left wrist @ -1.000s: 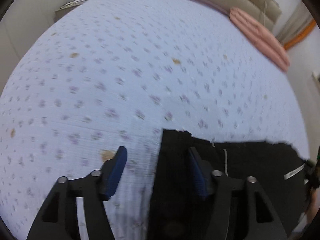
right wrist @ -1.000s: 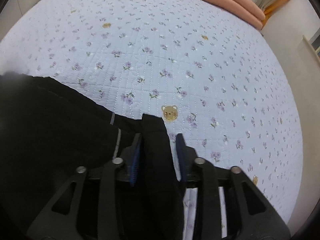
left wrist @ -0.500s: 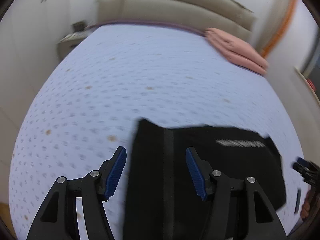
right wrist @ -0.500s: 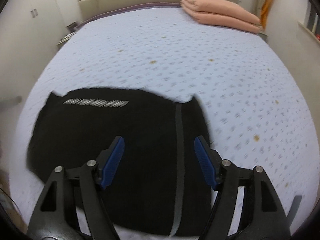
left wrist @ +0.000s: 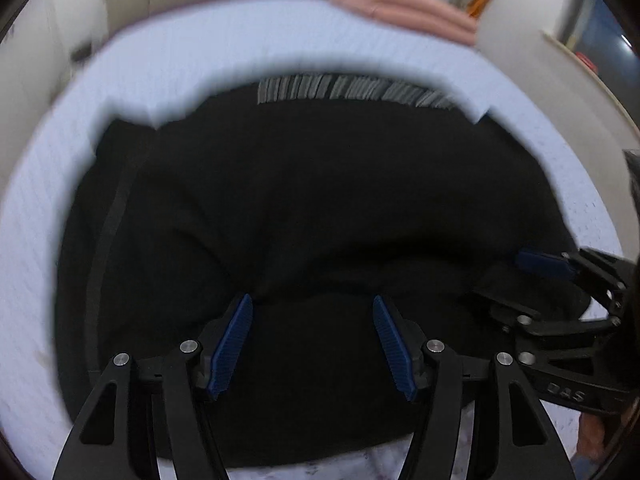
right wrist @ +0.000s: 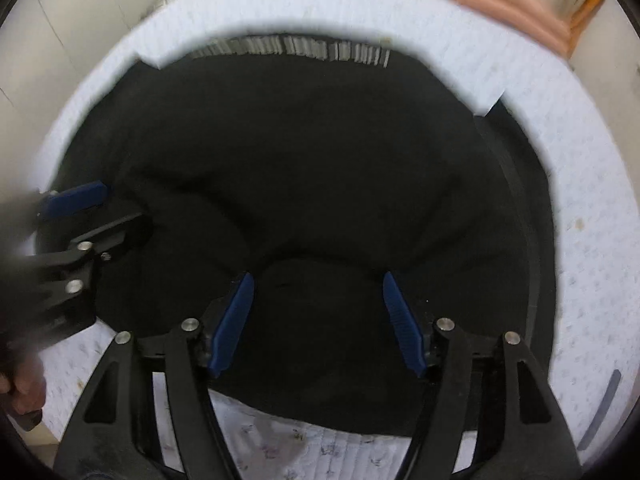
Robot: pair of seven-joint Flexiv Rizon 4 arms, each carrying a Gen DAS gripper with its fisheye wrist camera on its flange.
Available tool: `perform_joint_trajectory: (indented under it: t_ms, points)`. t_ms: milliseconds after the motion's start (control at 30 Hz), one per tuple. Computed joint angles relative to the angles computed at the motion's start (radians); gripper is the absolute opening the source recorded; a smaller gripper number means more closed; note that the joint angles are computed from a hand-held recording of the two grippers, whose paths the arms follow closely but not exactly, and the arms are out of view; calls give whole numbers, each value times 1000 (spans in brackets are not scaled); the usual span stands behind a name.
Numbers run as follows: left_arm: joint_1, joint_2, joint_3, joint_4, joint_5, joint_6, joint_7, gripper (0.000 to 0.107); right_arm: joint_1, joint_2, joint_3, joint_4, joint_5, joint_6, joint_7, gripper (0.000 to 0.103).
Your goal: Fold large clothes
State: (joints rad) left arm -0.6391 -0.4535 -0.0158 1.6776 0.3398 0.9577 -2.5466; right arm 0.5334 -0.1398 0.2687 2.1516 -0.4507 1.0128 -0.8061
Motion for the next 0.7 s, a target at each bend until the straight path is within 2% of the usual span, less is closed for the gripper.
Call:
perform_joint_trajectory:
  t_ms: [67, 167, 233, 333, 367, 433, 533, 600, 700]
  points:
    - [5, -19, 5, 8, -8, 36, -30, 67, -3, -22, -3, -5, 18, 4, -11, 65]
    - [-3, -24, 9, -22, -3, -6, -14, 67, -2, -29, -13, -4, -9, 14, -6, 66]
    - [6, -13, 4, -1, -13, 24, -13, 67, -15, -29, -3, -14, 43, 17, -49, 66]
    - [0, 20, 11, -7, -2, 0, -9, 68, -43, -5, 10, -37, 146, 31, -128, 65]
    - [-13, 35, 25, -20, 29, -24, -22, 68, -43, 4, 4, -40, 141, 39, -126, 65]
    - [-28, 56, 38, -48, 82, -73, -56, 68, -36, 12, -26, -59, 53, 35, -69, 65]
    - [-9, 85, 38, -63, 128, -79, -107, 68, -38, -44, -55, -146, 0, 51, -59, 65]
    - [31, 86, 27, -57, 116, -66, -95, 68, -24, -93, -83, -198, -68, 39, -27, 65]
    - [75, 57, 4, -37, 67, -65, -58, 68, -8, -185, -101, -284, -80, 25, -10, 65]
